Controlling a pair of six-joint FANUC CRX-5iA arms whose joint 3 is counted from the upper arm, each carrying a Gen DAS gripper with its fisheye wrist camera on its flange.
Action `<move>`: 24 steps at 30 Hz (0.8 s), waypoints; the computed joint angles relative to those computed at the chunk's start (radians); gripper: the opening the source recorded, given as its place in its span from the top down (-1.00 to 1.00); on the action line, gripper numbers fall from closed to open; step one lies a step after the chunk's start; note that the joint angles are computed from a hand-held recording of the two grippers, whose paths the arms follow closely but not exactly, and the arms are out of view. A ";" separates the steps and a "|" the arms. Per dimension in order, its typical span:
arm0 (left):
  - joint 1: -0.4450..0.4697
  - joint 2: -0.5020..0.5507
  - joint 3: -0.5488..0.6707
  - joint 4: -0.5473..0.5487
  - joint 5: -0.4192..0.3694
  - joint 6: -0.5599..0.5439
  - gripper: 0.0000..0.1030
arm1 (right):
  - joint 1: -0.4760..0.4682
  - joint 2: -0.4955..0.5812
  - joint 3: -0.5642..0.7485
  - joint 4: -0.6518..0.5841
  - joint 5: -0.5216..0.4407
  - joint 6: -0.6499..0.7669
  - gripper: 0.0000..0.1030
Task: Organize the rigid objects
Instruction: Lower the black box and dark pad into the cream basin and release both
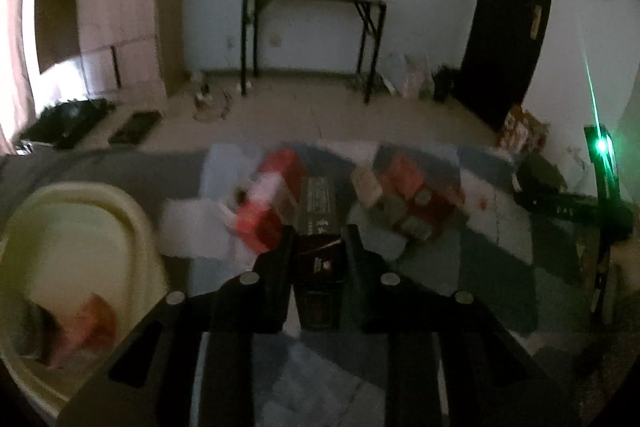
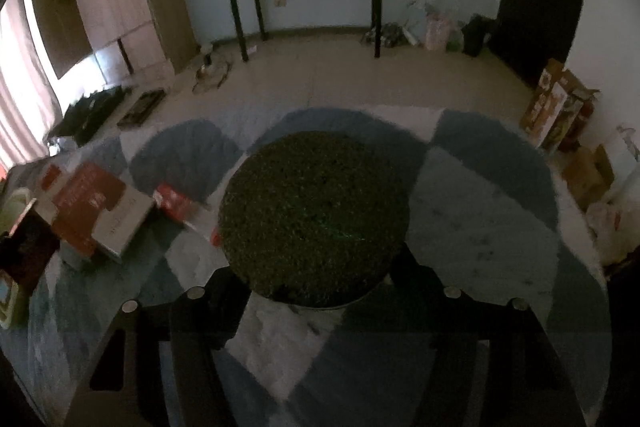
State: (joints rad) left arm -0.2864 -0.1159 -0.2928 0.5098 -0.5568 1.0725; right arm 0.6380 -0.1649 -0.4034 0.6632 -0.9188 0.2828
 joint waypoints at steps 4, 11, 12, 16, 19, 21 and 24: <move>0.050 -0.106 -0.066 0.130 0.037 -0.107 0.51 | 0.047 -0.101 -0.064 0.102 0.019 -0.099 -0.27; 0.237 -0.193 -0.072 0.149 0.029 -0.211 0.51 | 0.165 -0.155 -0.087 0.273 0.180 -0.138 -0.27; 0.278 -0.193 -0.079 0.173 0.026 -0.228 0.51 | 0.177 -0.145 -0.079 0.276 0.218 -0.118 -0.27; 0.412 -0.179 -0.127 0.261 0.020 -0.283 0.51 | 0.236 -0.054 0.012 0.210 0.337 0.037 -0.27; 0.471 -0.158 -0.156 0.306 0.036 -0.314 0.51 | 0.280 0.066 0.162 0.009 0.388 0.289 -0.27; 0.498 -0.129 -0.163 0.357 0.045 -0.307 0.51 | 0.295 0.188 0.337 -0.201 0.348 0.518 -0.27; 0.514 -0.082 -0.143 0.321 0.042 -0.264 0.51 | 0.308 0.389 0.616 -0.396 0.203 0.755 -0.27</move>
